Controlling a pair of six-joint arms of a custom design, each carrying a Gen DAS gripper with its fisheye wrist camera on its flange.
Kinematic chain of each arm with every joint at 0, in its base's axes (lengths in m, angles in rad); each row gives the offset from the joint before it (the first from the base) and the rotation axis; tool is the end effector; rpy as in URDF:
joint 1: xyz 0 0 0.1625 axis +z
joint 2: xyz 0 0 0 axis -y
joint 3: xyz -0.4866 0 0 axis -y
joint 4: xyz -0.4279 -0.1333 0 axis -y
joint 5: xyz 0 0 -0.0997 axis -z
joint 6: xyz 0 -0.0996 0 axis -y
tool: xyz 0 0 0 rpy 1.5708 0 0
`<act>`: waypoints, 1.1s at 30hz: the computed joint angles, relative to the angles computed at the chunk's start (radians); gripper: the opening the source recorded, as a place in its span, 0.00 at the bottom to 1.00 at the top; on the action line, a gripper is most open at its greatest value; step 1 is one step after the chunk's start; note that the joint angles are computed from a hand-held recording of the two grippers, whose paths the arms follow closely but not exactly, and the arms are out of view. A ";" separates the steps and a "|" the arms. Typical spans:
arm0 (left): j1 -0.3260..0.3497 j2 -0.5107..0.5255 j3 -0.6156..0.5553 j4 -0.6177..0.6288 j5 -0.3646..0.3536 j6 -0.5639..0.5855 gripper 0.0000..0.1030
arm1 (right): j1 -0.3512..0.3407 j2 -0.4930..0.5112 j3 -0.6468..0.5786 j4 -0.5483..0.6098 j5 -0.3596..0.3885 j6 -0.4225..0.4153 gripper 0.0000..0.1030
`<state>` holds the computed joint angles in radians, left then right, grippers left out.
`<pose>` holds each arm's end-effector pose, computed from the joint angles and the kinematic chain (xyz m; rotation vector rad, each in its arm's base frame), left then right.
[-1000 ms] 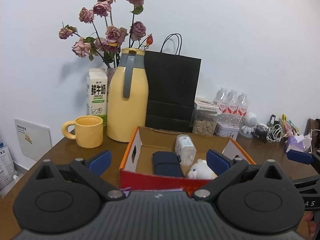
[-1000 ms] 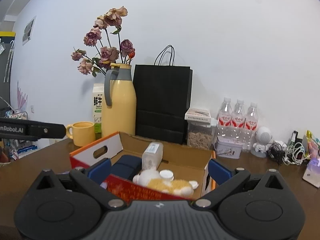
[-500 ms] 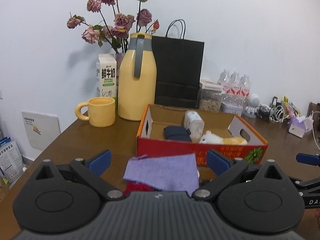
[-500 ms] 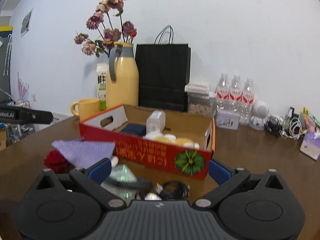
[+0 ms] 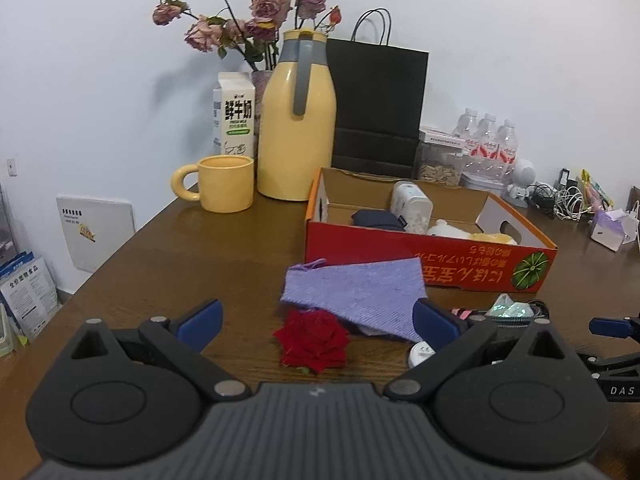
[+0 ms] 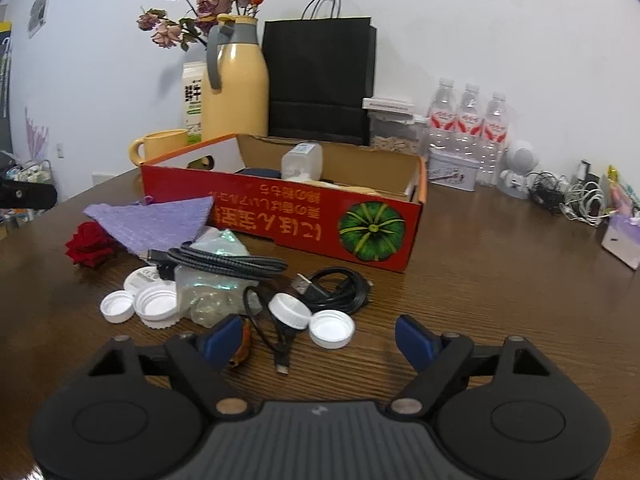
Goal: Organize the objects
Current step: 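Withdraw both tools from the box back over the table, then grasp the red rose with the left tool while the right tool reaches the cables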
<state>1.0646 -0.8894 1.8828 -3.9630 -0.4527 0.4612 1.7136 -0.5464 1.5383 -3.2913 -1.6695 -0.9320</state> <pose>-0.0960 -0.6329 0.2727 -0.0015 1.8602 -1.4076 0.2347 -0.7646 0.0496 1.3077 -2.2916 0.8785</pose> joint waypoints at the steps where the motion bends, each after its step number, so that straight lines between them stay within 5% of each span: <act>1: 0.001 -0.001 0.002 0.000 0.005 -0.002 1.00 | 0.001 0.001 -0.002 0.009 0.004 -0.003 0.74; 9: 0.002 -0.008 0.017 0.000 0.017 -0.023 1.00 | 0.010 0.026 -0.020 0.027 0.003 -0.038 0.07; 22: 0.024 -0.005 0.015 0.065 0.030 -0.080 1.00 | -0.019 0.024 0.046 -0.216 0.166 -0.059 0.02; 33: 0.077 0.035 -0.072 0.159 0.029 -0.066 1.00 | -0.026 0.024 0.059 -0.257 0.200 -0.052 0.02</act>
